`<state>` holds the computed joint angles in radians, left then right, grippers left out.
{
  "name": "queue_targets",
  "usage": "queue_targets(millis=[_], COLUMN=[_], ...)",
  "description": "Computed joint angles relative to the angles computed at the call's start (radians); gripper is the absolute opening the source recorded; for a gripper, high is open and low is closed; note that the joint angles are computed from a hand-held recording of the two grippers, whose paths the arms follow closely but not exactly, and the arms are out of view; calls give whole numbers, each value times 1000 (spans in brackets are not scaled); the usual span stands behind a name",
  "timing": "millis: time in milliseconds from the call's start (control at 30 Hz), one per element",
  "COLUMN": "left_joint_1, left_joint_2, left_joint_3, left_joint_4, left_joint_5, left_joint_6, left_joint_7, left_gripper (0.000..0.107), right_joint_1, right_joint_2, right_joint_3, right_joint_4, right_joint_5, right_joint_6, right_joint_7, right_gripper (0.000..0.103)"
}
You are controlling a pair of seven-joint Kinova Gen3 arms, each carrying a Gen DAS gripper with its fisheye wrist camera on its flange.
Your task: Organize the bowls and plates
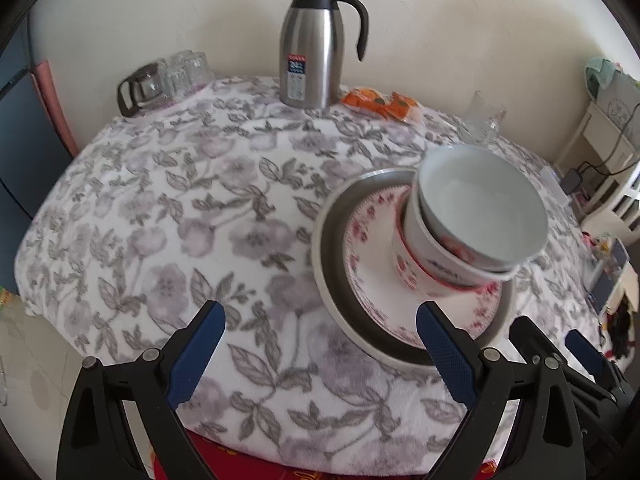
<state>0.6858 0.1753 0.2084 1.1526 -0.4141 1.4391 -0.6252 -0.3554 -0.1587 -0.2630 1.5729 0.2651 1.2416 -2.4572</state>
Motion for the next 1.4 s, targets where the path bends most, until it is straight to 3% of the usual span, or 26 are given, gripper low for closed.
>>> queue_targets(millis=[100, 333, 667, 1400], left_joint_1=[-17, 15, 65, 40], left_joint_2=[-13, 6, 68, 87], left_joint_3=[4, 9, -10, -29], left_joint_4=[25, 16, -29, -19], left_joint_5=[48, 16, -37, 46], left_joint_6=[-28, 20, 148, 155], left_joint_7=[-7, 13, 21, 1], left_gripper=[97, 97, 97, 97], right_joint_1=[0, 3, 3, 4], right_joint_2=[-5, -11, 2, 12], right_joint_3=[1, 0, 8, 26], right_joint_4=[9, 23, 43, 58], right_joint_5=[-3, -10, -22, -39], right_joint_6=[6, 15, 31, 38], right_joint_7=[4, 8, 29, 65], right_gripper=[103, 103, 103, 103])
